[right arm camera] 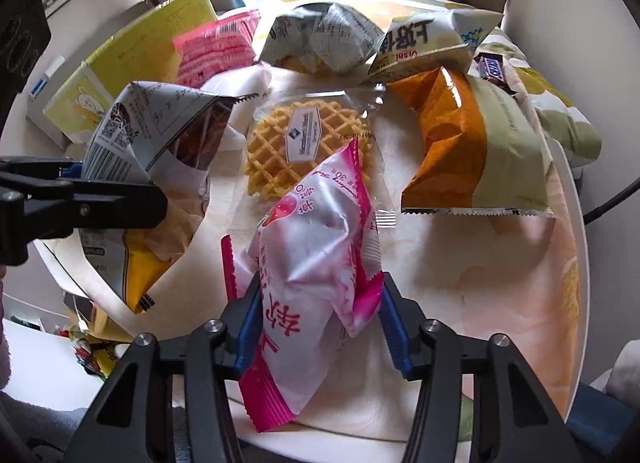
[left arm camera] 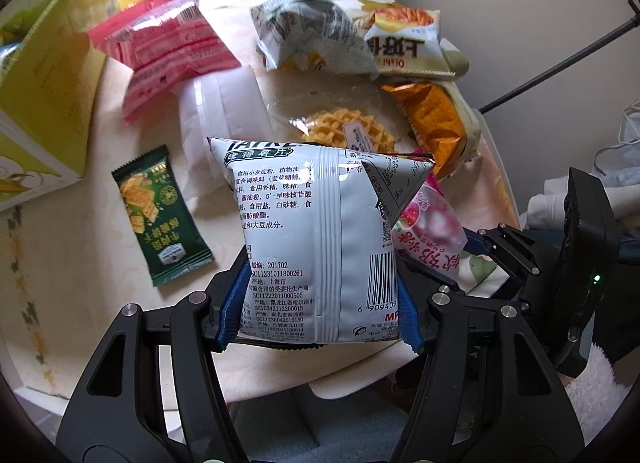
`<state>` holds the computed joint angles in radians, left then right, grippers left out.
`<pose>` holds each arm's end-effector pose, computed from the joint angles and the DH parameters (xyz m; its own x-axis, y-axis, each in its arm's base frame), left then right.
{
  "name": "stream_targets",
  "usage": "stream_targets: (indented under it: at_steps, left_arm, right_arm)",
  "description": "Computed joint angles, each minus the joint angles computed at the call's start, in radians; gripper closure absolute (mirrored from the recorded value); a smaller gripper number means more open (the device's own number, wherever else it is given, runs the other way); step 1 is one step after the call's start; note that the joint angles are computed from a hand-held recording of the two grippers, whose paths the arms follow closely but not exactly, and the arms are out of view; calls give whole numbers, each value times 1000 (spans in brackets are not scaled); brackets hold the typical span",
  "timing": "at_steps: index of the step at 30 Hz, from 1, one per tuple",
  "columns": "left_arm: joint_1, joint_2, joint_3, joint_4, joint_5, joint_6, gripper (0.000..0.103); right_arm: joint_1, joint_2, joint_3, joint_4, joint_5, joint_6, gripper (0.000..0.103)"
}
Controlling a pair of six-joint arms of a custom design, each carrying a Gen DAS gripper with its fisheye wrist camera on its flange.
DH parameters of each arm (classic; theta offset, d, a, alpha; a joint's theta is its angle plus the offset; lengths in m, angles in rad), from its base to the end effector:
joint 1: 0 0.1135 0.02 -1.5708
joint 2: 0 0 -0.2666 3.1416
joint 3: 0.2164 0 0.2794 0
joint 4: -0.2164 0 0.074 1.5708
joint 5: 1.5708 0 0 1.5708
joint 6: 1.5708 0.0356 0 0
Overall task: Organize snacks
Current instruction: 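Grasp the white chip bag with the left tool while the right tool grasps the pink-white bun packet, then carry both packets into the cardboard box and open both tools to release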
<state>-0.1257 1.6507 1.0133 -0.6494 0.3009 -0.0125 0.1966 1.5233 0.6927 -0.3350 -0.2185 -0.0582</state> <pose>0.3226 -0.0514 0.1614 -0.9548 0.1086 -0.2766 0.1902 0.9386 -0.2880 0.2717 0.0620 0.1188 -0.8838 -0.2339 -0.4051 -0.3264 0.9287 0.1759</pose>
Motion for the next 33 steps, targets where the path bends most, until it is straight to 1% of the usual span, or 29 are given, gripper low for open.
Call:
stream_targets:
  at_steps: [2, 5, 9, 12, 14, 19, 22, 25, 27, 29, 32, 33]
  left_arm:
    - [9, -30, 0, -10, -4, 2, 44]
    - [42, -72, 22, -38, 1, 5, 44]
    - [91, -124, 52, -54, 6, 1, 44]
    - [120, -156, 78, -63, 0, 1, 44]
    - [159, -170, 104, -75, 20, 12, 44]
    - [256, -156, 185, -95, 55, 58, 44]
    - [332, -114, 257, -112, 99, 86, 44]
    - [426, -51, 358, -154, 157, 135, 44]
    - [477, 5, 442, -182, 177, 172, 44]
    - [524, 57, 510, -198, 188, 200, 44]
    - [604, 160, 632, -224, 204, 234, 44]
    - [630, 203, 682, -236, 203, 244, 44]
  right_arm:
    - [-5, -29, 3, -20, -3, 12, 55]
    - [-11, -73, 39, -83, -3, 21, 55]
    - [-8, -123, 102, -146, 4, 3, 55]
    - [1, -120, 182, -189, 5, -7, 55]
    - [6, -109, 234, -214, 0, -9, 55]
    - [75, -67, 380, -248, 25, 42, 55]
    - [128, -36, 458, -251, 43, 75, 55]
    - [192, 13, 547, -258, 85, 115, 55]
    - [238, 62, 623, -263, 112, 150, 55]
    - [272, 114, 693, -265, 131, 173, 55]
    - [331, 226, 837, -276, 154, 203, 55]
    - [354, 282, 906, -284, 160, 213, 55]
